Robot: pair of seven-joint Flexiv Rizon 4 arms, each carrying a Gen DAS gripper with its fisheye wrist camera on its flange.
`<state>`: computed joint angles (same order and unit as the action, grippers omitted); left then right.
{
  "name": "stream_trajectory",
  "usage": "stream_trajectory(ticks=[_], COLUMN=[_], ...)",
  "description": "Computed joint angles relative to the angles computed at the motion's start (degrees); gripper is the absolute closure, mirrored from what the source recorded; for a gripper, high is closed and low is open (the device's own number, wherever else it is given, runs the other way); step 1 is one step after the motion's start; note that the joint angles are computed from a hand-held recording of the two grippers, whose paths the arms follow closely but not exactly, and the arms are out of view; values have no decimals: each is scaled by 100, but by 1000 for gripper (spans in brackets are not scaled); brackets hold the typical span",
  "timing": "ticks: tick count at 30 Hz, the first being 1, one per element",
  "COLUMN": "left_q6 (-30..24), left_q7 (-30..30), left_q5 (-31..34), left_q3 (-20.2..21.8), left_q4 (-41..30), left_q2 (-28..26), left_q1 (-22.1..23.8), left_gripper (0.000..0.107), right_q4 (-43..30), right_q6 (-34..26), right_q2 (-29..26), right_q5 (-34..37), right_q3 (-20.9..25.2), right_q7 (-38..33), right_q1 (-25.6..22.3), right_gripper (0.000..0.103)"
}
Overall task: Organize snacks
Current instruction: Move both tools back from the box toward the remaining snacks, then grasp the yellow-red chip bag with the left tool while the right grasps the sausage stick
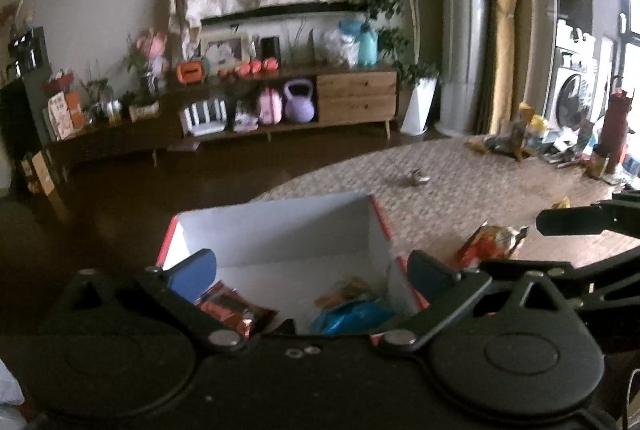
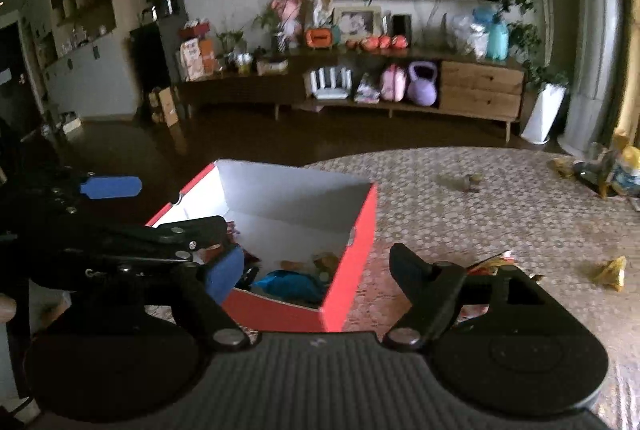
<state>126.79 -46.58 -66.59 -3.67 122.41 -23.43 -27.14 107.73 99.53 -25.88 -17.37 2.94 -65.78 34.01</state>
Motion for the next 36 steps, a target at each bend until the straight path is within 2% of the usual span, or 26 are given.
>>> stream_trajectory(ticks=[2, 5, 8, 12, 18, 20, 24, 28, 31, 34, 36], left_q6=[20, -12, -88, -239, -575, -674, -995, -1357, -1671, -2224, -2628], left_q7=[-297, -538, -834, -1198, -1459, -1447, -1319, -1065, -1029, -1062, -1280], left_q5=[331, 607, 936, 1303, 1458, 1411, 1149, 700, 613, 318, 318], left_q3=[-56, -66, -70, -20, 191, 299, 542, 984, 1328, 2219, 2795], left_q4=[70, 73, 90, 60, -201, -328, -669, -1136, -1487, -1955, -2228], left_q2=[16, -10, -33, -117, -372, -474, -682, -981, -1245, -1689, -1996], left_q1=[37, -14, -43, -95, -297, -418, -691, -1153, -1423, -2104, -2455], left_gripper=[4, 4, 4, 4, 4, 4, 4, 4, 4, 4, 4], right_q4=[153, 413, 639, 1010, 1270, 1337, 1410, 1365, 1251, 1132, 1039], right_q6=[156, 362, 638, 1052, 1201, 1273, 1330, 1246, 1126, 1058, 1026], right_q2=[75, 220, 289, 402, 371, 296, 235, 95, -62, -224, -355], right_q5=[55, 195, 247, 494, 478, 124, 776, 858, 867, 979, 965], right_q3=[198, 68, 316, 174, 455, 563, 34, 32, 44, -207, -211], right_q7=[-41, -63, -171, -420, -500, -275, -773, -891, -851, -916, -936], right_q1=[-244, -225, -577, -629, -1212, -1507, -1003, -1088, -1204, -1049, -1117], right_gripper=[19, 16, 13, 7, 7, 7, 7, 7, 7, 7, 7])
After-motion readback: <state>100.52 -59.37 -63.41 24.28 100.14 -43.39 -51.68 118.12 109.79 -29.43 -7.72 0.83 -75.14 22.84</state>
